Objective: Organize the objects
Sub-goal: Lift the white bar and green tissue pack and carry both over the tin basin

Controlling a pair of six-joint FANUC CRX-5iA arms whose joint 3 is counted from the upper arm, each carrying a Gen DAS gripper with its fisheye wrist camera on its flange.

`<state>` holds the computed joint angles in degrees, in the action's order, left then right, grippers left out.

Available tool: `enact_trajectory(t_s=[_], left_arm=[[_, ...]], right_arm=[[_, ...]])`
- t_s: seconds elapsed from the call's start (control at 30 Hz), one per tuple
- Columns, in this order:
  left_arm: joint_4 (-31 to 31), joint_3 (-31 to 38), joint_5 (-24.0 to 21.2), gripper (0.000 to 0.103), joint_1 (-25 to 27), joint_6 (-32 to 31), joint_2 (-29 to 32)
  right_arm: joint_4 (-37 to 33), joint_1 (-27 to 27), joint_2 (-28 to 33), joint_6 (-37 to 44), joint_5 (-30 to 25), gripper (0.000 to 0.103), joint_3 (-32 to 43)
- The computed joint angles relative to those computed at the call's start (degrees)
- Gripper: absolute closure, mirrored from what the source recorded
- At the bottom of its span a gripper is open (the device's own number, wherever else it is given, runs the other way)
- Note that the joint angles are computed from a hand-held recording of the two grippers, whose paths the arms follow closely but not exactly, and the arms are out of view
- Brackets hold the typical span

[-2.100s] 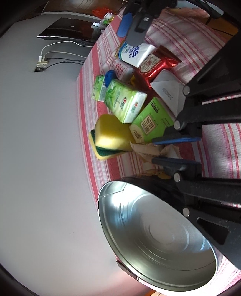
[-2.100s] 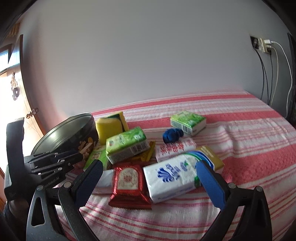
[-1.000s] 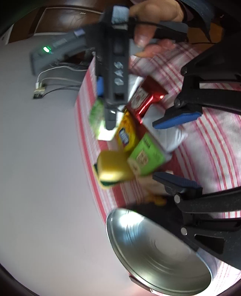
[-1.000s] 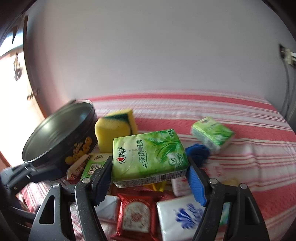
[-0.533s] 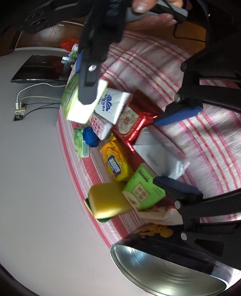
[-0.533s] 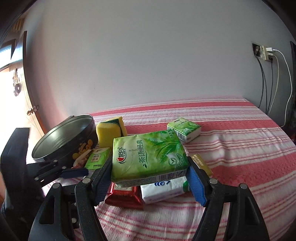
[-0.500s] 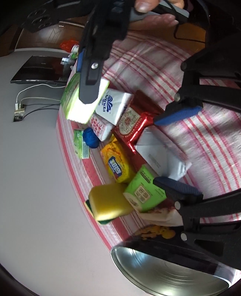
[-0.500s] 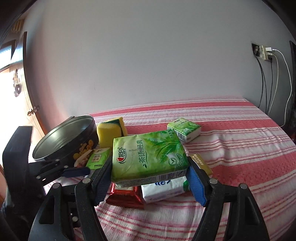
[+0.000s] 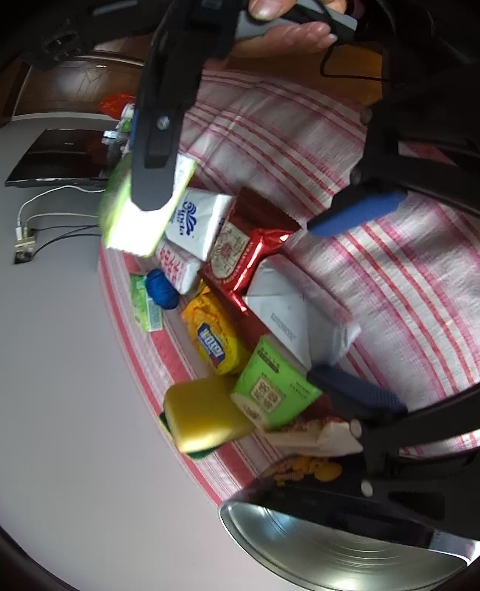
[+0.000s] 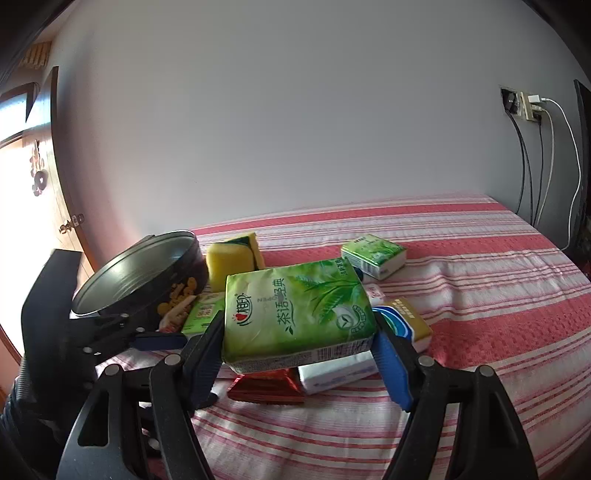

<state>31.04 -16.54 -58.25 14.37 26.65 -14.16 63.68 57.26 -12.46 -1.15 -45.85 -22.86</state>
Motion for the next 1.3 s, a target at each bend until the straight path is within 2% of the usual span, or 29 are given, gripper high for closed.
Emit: enact_trajectory(t_s=[0.07,0.17,0.3,0.4,0.77,1.03,1.17,1.27,1.3], left_arm=[[-3.3,1.37,1.2,0.022,-1.69,3.3,0.75],[-4.41,3.49,0.6,0.02,-2.68,6.3,2.62],[-4.07,3.45,0.65,0.029,-2.38,6.51,2.54],[-3.88,2.67,1.04,0.032,-2.19,6.38,1.64],[-3.29,-0.01,1.02,0.033,-0.86,6.39,-2.13],[5.27,-2.75,0.28,0.033,3.19,2.43,-6.03],[8.86,-2.55,3.41,0.033,3.73,3.38,-6.03],[13.37,-3.08,5.1,0.033,6.51,1.14,-5.38],[15.51,-3.18,5.4,0.033,8.98,-1.13,-4.9]], right_arm=[[0.52,0.09,0.06,-0.29,0.18,0.028,-0.14],[1.27,0.01,-0.13,-1.22,0.26,0.027,-0.53],[2.03,-0.16,-0.63,-2.58,0.29,0.027,-1.24],[2.38,-0.29,-0.78,-3.33,0.63,0.027,-1.61],[3.89,-0.1,-0.59,-4.4,1.21,0.027,-1.77],[4.68,0.14,-0.04,-3.93,0.71,0.027,-0.76],[4.99,-0.11,0.93,-2.34,0.95,0.027,0.86],[5.32,-0.57,2.24,-0.5,1.56,0.027,2.77],[5.35,-0.7,2.71,0.03,1.86,0.027,3.43]])
